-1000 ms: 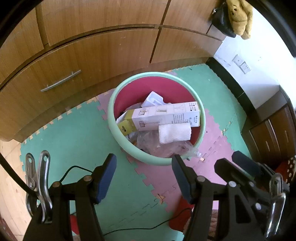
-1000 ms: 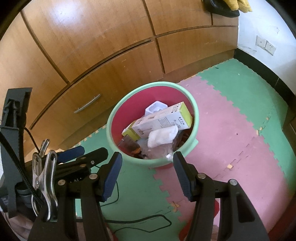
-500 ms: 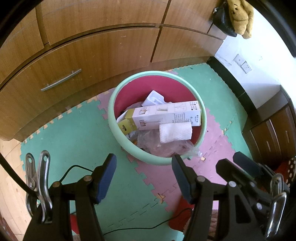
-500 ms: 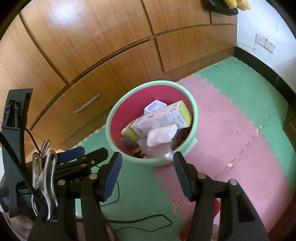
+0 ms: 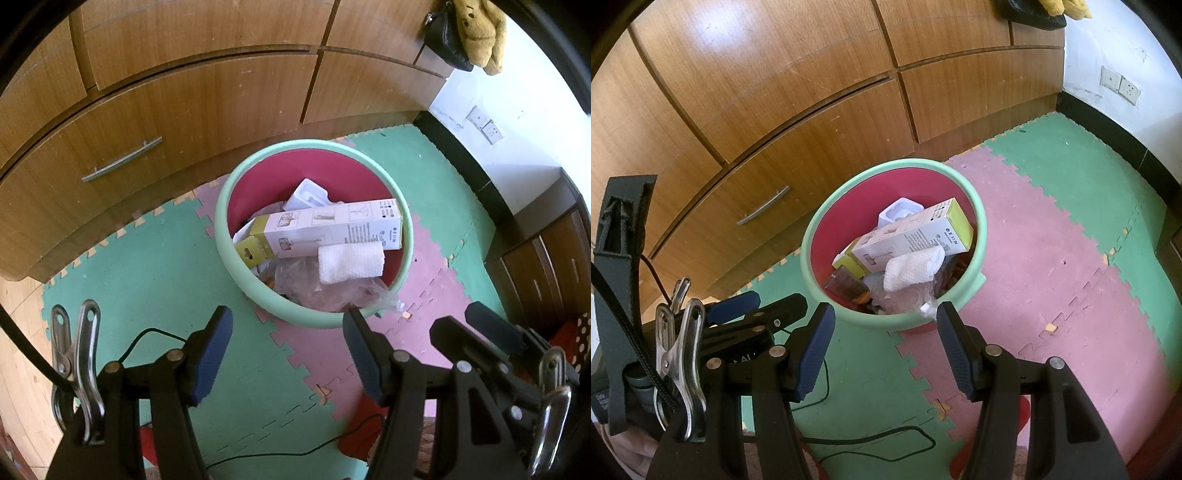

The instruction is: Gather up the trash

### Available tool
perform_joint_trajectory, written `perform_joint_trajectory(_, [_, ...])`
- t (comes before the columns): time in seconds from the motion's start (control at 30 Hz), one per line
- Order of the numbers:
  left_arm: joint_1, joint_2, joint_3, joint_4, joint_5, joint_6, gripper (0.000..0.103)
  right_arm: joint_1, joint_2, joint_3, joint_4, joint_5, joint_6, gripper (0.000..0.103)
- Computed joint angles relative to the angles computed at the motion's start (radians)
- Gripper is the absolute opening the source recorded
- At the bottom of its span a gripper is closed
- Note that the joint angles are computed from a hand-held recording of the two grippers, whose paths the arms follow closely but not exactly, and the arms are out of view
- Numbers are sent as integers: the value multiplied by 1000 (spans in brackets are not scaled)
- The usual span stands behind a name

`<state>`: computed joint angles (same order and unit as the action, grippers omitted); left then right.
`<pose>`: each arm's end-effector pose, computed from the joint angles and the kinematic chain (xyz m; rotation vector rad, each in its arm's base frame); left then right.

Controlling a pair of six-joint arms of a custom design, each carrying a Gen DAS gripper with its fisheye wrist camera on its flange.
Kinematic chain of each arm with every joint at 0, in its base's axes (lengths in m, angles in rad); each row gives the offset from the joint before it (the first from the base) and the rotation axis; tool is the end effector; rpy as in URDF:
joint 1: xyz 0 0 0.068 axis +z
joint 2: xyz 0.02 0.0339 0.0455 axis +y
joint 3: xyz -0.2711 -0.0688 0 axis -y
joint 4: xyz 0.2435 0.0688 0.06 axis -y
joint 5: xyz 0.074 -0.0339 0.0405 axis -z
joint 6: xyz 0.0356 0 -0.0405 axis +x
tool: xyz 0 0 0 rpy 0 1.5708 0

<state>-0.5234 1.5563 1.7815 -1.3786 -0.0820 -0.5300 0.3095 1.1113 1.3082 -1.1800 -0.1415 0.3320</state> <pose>0.2478 -0.1396 0.3973 -0.0328 2.7336 -0.1941 0.1770 0.0619 0.3720 -0.0265 2.5961 0.4222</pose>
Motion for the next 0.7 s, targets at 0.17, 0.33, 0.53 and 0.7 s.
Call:
perform_joint_trajectory(0.17, [-1, 0, -4, -3, -3, 1, 65, 1, -2, -2, 1, 1, 1, 59])
perform_joint_trajectory(0.33, [-2, 2, -3, -4, -4, 0, 65, 2, -1, -1, 0, 2, 2, 59])
perform_joint_trajectory(0.53, [-1, 6, 0, -14, -6, -7, 65, 1, -1, -1, 0, 1, 2, 59])
perform_joint_trajectory(0.7, [9, 6, -3, -21, -7, -26, 65, 0, -1, 0, 0, 1, 1, 59])
